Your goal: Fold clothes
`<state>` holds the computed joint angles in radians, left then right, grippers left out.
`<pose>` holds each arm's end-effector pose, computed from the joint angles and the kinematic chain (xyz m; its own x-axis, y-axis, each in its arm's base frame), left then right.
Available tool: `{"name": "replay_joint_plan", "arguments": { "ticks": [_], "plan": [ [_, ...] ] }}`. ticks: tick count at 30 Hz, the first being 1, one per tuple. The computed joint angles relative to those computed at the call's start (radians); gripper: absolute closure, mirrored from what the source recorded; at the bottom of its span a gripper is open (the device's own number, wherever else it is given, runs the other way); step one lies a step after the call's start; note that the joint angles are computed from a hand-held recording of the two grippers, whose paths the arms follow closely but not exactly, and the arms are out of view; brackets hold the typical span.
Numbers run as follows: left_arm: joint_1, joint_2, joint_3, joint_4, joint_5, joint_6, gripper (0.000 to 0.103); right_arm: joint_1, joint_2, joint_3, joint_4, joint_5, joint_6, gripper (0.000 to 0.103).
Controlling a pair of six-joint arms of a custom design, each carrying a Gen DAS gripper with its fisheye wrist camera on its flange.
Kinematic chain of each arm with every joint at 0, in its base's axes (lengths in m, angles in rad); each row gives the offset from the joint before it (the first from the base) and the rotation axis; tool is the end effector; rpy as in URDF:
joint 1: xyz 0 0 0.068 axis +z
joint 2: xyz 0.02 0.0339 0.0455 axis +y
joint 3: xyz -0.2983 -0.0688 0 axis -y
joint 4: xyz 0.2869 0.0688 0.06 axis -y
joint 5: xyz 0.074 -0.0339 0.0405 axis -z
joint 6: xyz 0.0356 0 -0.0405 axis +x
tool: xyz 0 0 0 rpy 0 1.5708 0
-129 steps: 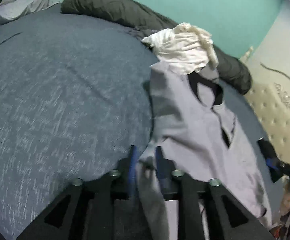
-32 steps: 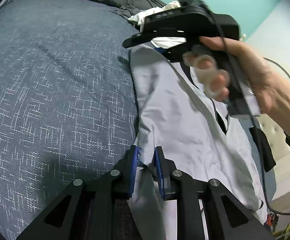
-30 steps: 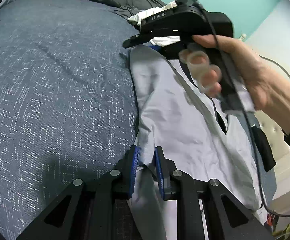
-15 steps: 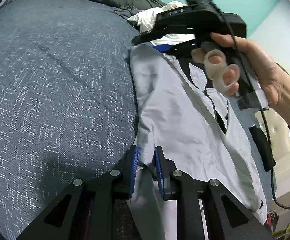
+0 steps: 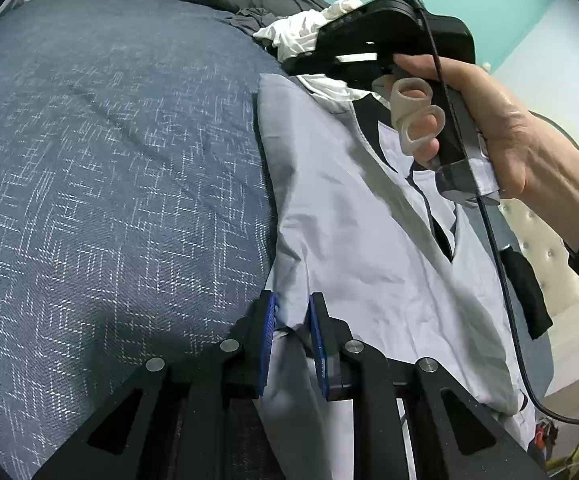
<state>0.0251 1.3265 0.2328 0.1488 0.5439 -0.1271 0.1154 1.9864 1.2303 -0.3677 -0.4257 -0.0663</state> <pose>0.1945 -0.0135 0.0910 -0.8393 -0.1296 -0.5279 0.1766 0.8535 -0.4903 0.4317 0.0648 0.1373 -0.8751 -0.1622 -0.4560 -0.3409 0.8753 0.3429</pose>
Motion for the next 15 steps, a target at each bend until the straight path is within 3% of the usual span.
{"name": "replay_joint_plan", "arguments": {
  "ticks": [3, 6, 8, 12, 14, 15],
  "plan": [
    [-0.001, -0.001, -0.001, 0.001, 0.000, -0.002, 0.084, -0.024, 0.000, 0.010, -0.006, -0.008, 0.030, 0.100],
    [0.002, 0.000, 0.001, -0.004, 0.003, 0.003, 0.084, -0.004, 0.022, 0.044, -0.067, -0.075, -0.017, 0.095],
    [0.005, -0.005, 0.002, -0.011, 0.005, 0.004, 0.084, 0.024, 0.031, 0.058, -0.098, -0.059, -0.060, 0.091],
    [0.008, -0.001, 0.002, -0.007, 0.004, 0.002, 0.084, 0.057, 0.066, 0.070, -0.128, -0.002, -0.064, 0.091],
    [0.013, -0.009, -0.002, -0.006, 0.009, -0.002, 0.084, 0.060, 0.060, 0.046, -0.081, 0.007, -0.053, 0.101],
    [0.016, -0.015, -0.005, -0.008, 0.012, -0.004, 0.084, 0.061, 0.057, 0.035, -0.057, 0.010, -0.047, 0.101]
  ]
}}
